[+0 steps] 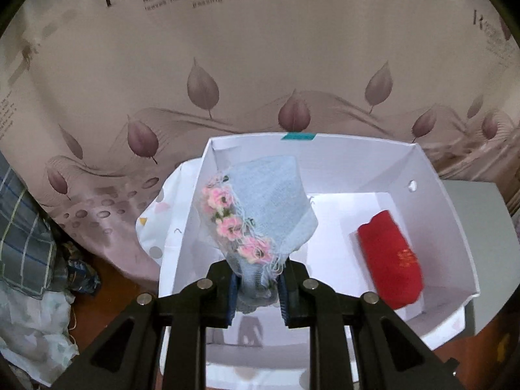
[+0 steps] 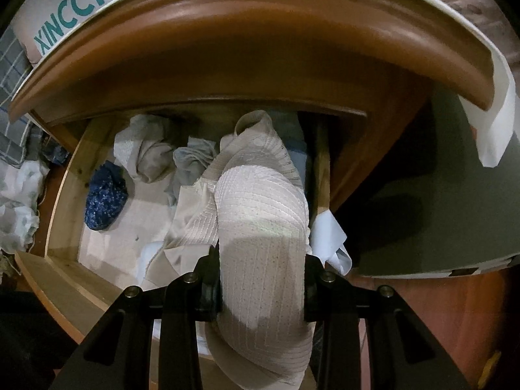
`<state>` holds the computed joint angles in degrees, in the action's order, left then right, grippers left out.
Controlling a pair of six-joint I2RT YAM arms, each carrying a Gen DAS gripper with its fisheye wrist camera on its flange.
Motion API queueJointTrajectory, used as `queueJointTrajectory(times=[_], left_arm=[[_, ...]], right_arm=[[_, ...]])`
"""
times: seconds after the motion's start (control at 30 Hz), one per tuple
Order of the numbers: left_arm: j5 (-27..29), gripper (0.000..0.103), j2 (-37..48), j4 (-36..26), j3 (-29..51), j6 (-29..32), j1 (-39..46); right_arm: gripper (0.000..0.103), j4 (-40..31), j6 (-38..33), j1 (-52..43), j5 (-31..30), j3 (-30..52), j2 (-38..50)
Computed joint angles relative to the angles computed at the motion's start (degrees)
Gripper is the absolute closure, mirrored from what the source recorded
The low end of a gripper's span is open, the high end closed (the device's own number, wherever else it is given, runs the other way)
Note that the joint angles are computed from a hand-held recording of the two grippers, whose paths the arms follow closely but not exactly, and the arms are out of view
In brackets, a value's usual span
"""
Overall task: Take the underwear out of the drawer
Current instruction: 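Carry the floral underwear into the white box and open the left tool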
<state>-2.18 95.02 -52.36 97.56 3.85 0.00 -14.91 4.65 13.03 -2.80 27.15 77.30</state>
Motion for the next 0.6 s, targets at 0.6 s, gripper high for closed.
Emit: queueJointTrajectory(times=[0.6], left_arm=[[-1.3,0.063,2.4,1.1,-2.5,-0.9,1.1]], right_arm=[[0.071,-0.5,0.3,0.2,-0.2,0.5,0.7]])
